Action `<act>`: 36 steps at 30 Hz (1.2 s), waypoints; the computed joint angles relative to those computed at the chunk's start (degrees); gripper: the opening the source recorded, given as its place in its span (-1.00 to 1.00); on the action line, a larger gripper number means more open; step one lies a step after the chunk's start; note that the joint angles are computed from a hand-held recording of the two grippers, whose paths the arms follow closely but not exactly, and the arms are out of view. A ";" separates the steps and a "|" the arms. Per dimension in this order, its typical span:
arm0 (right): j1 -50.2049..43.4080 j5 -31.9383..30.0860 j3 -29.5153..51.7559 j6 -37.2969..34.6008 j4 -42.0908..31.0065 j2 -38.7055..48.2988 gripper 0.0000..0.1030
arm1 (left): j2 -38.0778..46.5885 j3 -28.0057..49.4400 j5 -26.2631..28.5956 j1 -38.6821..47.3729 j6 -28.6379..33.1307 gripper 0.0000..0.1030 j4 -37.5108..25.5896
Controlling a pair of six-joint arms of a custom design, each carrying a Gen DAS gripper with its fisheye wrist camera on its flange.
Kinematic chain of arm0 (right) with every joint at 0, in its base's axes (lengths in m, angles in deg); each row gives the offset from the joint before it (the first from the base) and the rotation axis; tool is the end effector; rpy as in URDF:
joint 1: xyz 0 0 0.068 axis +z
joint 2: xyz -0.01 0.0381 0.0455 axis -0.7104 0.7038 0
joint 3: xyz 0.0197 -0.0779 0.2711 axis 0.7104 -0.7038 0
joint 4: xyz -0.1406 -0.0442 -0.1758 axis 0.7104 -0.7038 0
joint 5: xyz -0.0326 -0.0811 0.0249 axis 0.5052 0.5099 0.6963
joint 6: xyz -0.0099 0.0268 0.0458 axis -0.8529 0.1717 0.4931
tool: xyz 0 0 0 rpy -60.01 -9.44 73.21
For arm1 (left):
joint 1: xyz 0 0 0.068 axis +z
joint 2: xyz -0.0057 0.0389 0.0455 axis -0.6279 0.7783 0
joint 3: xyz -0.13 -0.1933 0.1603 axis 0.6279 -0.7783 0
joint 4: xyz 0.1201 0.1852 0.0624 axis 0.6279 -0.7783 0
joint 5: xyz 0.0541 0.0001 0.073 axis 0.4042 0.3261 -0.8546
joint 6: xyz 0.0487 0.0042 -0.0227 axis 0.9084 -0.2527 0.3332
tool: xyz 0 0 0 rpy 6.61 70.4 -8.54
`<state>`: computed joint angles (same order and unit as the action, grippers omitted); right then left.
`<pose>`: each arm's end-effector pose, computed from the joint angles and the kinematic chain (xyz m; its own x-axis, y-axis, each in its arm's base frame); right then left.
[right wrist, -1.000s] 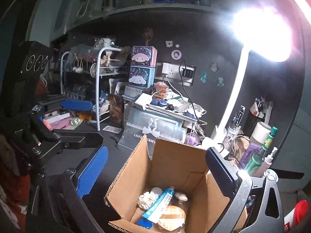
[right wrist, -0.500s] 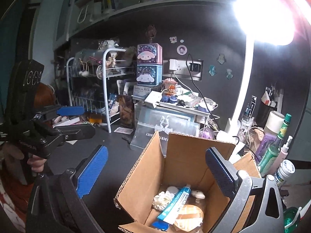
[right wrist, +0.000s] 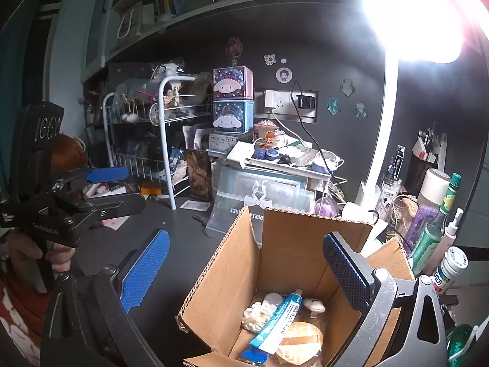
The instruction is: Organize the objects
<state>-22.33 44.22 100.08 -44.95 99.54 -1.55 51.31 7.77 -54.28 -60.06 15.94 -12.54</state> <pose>0.2474 0.1062 0.2453 -0.3648 -0.2047 -0.9083 -0.4417 0.8968 -0.0247 0.2811 -0.1061 0.2423 -0.4232 0.0389 -0.9052 0.2506 0.9651 -0.0756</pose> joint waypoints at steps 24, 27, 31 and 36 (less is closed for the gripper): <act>1.98 2.80 0.12 2.84 -0.20 0.08 0.96 | 0.13 -0.89 0.00 0.69 0.70 0.99 1.43; 2.21 3.09 0.12 3.07 -0.25 0.21 0.96 | 0.24 -0.87 -0.10 0.67 0.64 0.99 1.45; 2.22 3.13 0.14 3.10 -0.18 0.35 0.96 | 0.25 -0.92 -0.19 0.66 0.64 0.99 1.55; 2.00 2.79 0.17 3.01 -0.16 0.35 0.96 | 0.27 -1.08 -0.13 0.73 0.70 0.99 1.80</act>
